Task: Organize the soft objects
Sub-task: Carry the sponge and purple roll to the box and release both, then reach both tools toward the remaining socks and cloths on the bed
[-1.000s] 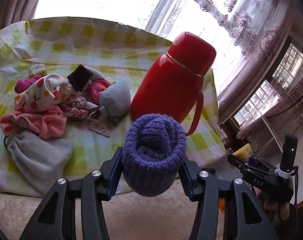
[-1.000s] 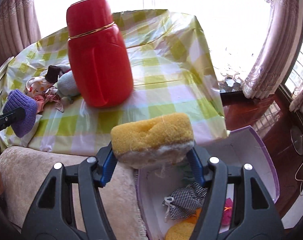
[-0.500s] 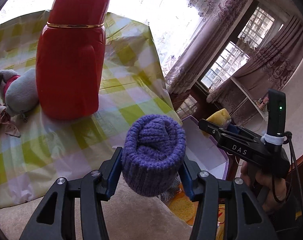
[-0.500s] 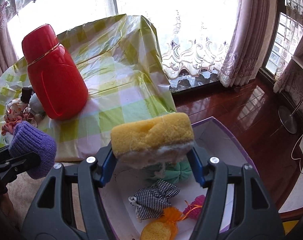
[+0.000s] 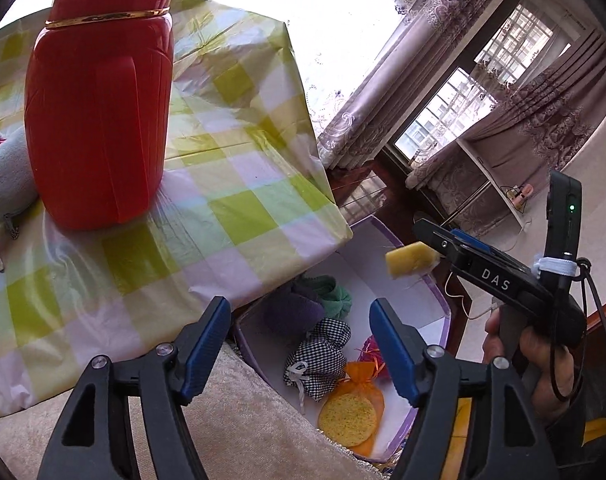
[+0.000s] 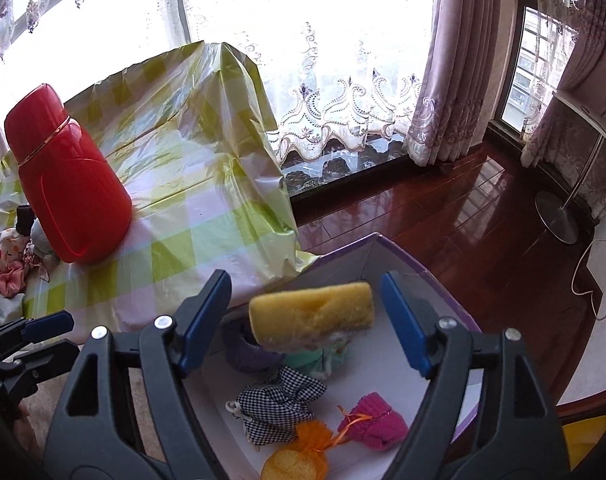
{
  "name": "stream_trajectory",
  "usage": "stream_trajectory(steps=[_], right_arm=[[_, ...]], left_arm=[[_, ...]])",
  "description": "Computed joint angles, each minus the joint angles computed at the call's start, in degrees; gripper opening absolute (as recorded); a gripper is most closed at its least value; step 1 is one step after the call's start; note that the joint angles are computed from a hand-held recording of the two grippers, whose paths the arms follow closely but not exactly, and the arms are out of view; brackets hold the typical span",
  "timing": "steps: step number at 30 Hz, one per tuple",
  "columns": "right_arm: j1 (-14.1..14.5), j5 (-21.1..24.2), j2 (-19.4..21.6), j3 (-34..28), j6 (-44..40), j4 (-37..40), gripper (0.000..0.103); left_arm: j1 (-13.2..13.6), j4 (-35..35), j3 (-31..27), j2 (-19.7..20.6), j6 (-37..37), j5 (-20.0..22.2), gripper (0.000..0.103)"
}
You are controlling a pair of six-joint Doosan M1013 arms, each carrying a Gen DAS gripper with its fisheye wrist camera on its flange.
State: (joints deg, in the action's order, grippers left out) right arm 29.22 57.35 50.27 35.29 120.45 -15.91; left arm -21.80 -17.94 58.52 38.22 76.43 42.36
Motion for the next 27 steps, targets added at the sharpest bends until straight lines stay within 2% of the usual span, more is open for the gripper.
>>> stream_trajectory(steps=[3, 5, 11, 13, 17, 21, 23, 27], right_arm=[[0.0, 0.7, 0.3, -0.7, 0.3, -0.5, 0.083], [0.1, 1.2, 0.6, -1.3, 0.7, -1.3, 0.087], [1.6, 3.0, 1.8, -3.9, 1.8, -6.4, 0.092], [2.2, 1.5, 1.7, -3.5, 2.3, -8.3, 0.095], [3.4, -2.9, 0.9, -1.9, 0.2, -9.6, 0.096], [4.1, -5.8, 0.7, -1.9, -7.9, -3.8, 0.096], [4.5, -6.8, 0.6, -1.7, -10.7, -0.1, 0.096], [5.6, -6.7, 1.4, -3.2, -16.6, 6.9, 0.096]], left_arm=[[-0.5, 5.5, 0.7, -0.7, -4.1, -1.0, 0.076], [-0.9, 10.9, 1.9, -1.5, -7.5, -2.9, 0.083], [-1.2, 20.6, 5.7, -4.0, -13.0, -7.1, 0.084], [-1.2, 24.4, 6.6, -4.7, -16.2, -6.9, 0.084], [-0.5, 27.7, 8.3, -5.9, -19.6, -5.7, 0.084], [0.4, 31.5, 11.2, -7.9, -25.5, -6.2, 0.084], [0.4, 36.0, 12.7, -9.0, -29.4, -6.1, 0.084], [0.8, 41.9, 14.7, -10.5, -33.6, -5.1, 0.084]])
